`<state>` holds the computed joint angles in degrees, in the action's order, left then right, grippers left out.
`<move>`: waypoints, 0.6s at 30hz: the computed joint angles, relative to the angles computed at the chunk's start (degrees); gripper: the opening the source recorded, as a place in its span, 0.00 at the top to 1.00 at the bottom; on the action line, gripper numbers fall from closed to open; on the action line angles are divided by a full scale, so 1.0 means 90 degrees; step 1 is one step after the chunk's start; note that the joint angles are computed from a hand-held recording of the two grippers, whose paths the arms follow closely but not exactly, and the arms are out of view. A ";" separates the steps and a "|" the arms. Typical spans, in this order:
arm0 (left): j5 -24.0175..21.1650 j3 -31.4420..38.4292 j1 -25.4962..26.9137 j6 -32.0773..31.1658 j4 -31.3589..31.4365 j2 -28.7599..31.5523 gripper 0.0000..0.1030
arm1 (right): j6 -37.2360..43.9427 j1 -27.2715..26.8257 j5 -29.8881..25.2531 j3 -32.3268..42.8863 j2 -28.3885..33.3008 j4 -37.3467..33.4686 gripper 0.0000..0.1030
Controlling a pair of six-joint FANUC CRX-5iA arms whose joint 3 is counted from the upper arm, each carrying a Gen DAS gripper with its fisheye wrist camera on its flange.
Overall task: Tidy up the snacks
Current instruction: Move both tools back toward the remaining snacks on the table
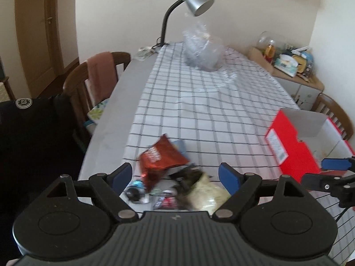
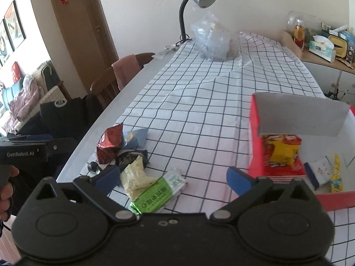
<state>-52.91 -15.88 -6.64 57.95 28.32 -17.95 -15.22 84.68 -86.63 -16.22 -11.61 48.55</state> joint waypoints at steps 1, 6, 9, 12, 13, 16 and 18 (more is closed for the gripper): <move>-0.0021 0.0020 0.0056 -0.0011 -0.0041 0.0045 0.17 | 0.0031 -0.0060 0.0049 0.0043 0.0060 -0.0060 0.00; -0.0149 0.0059 0.0289 -0.0185 -0.0161 0.0294 0.17 | 0.0195 -0.0442 0.0349 0.0286 0.0428 -0.0588 0.00; -0.0185 0.0107 0.0349 -0.0222 -0.0327 0.0483 0.17 | 0.0276 -0.0659 0.0504 0.0416 0.0643 -0.0924 0.02; -0.0225 0.0178 0.0361 -0.0173 -0.0602 0.0678 0.17 | 0.0346 -0.0903 0.0609 0.0563 0.0905 -0.1231 0.04; -0.0267 0.0230 0.0359 -0.0120 -0.0728 0.0761 0.17 | 0.0347 -0.0990 0.0647 0.0618 0.0995 -0.1342 0.04; -0.0324 0.0330 0.0355 -0.0067 -0.0929 0.0929 0.17 | 0.0355 -0.1222 0.0762 0.0752 0.1220 -0.1595 0.06; -0.0352 0.0387 0.0348 -0.0017 -0.1037 0.1024 0.17 | 0.0419 -0.1353 0.0670 0.0887 0.1411 -0.1761 0.08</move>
<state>-56.08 -12.39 -3.51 57.79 18.99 -8.74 -11.45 72.51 -80.60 -8.24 1.10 32.70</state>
